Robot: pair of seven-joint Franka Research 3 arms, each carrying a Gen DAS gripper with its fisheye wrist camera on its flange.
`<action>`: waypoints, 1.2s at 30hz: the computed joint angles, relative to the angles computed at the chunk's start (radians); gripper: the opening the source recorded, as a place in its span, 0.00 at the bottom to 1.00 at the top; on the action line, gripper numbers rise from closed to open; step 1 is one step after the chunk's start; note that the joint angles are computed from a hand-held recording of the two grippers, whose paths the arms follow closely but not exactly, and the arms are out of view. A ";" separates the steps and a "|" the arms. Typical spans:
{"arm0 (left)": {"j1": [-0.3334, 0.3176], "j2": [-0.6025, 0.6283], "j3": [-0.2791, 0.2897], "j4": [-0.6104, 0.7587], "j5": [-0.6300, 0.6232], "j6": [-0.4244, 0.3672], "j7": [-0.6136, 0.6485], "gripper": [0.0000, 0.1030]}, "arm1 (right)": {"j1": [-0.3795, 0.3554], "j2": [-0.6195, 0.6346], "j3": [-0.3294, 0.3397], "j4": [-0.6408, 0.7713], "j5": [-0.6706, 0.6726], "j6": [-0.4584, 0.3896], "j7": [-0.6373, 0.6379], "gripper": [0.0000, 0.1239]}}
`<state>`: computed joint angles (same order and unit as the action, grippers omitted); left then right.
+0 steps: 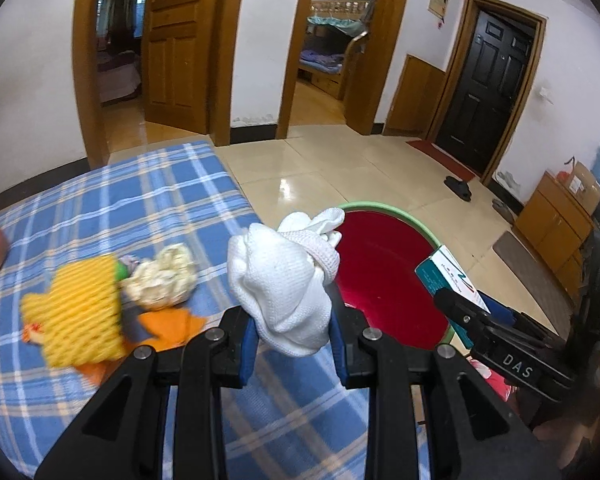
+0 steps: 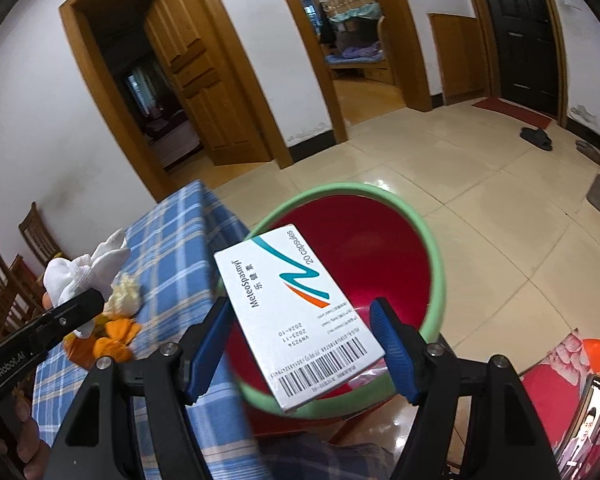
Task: Collect trash
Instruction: 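Carry the sock and box over the red bucket and open both tools, then move both tools back from the bucket toward the table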
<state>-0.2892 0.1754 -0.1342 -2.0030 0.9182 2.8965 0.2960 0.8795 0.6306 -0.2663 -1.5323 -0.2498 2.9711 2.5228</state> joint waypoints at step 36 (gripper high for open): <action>-0.087 0.207 0.052 0.218 -0.258 -0.052 0.258 0.54 | -0.079 0.057 0.034 0.061 0.026 -0.059 0.024 0.60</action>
